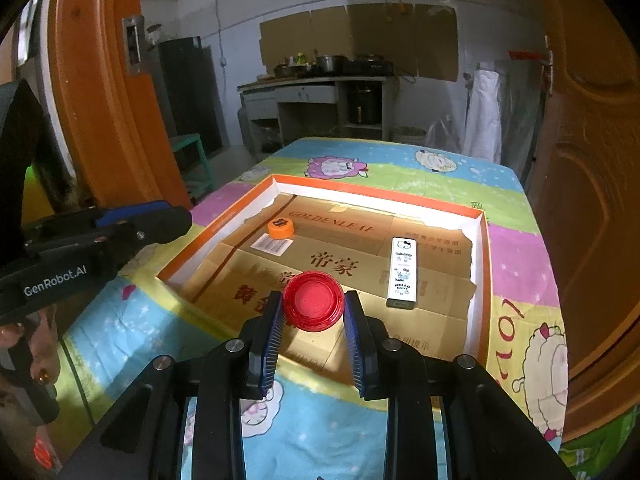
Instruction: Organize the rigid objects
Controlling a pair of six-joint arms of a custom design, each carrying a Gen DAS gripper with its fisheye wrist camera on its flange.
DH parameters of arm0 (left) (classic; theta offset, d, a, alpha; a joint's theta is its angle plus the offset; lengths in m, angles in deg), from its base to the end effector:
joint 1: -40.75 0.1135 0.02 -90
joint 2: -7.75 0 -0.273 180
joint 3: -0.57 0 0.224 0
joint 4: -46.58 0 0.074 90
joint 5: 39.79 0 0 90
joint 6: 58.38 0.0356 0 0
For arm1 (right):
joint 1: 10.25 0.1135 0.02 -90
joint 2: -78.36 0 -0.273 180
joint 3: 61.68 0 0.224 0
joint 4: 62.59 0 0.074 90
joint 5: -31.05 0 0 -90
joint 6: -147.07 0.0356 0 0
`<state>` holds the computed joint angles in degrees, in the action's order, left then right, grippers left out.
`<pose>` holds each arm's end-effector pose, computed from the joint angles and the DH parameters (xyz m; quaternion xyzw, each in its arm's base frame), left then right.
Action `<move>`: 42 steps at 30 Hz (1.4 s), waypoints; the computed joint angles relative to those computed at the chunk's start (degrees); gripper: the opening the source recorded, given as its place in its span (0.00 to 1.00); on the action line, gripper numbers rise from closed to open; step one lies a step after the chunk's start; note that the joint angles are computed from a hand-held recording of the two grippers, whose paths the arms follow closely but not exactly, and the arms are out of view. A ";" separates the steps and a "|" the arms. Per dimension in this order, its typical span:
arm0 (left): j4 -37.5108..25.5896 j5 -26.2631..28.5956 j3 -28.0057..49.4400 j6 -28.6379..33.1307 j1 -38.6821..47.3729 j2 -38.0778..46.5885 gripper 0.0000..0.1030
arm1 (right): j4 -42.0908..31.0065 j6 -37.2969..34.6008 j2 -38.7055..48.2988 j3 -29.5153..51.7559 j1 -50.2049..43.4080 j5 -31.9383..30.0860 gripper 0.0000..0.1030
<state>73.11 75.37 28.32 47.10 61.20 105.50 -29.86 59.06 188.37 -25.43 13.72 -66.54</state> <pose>0.2025 0.0594 0.1004 0.0471 0.8995 -0.0714 0.4284 0.2343 0.1093 0.0832 -0.2000 0.8862 0.1516 0.3895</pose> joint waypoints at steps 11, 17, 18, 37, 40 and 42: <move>0.10 -1.00 5.62 -0.76 -0.64 7.13 0.29 | -2.82 -1.23 3.93 6.86 -0.75 -0.13 0.29; -0.50 -1.59 8.38 -0.55 -1.09 9.74 0.29 | -4.93 -1.96 6.58 11.23 -1.46 -0.37 0.29; -0.53 -1.88 8.92 -0.46 -1.31 10.32 0.29 | -5.23 -2.06 6.99 11.80 -1.52 -0.39 0.29; -2.10 -3.98 17.66 -1.90 -2.38 21.07 0.29 | -17.59 -2.43 14.81 25.45 -1.12 0.55 0.29; -2.41 -4.38 18.67 -1.87 -2.74 22.14 0.29 | -18.55 -2.48 16.18 26.76 -0.83 0.71 0.29; -2.42 -4.66 19.22 -1.77 -2.93 22.85 0.29 | -19.07 -2.48 17.12 27.62 -0.99 0.53 0.29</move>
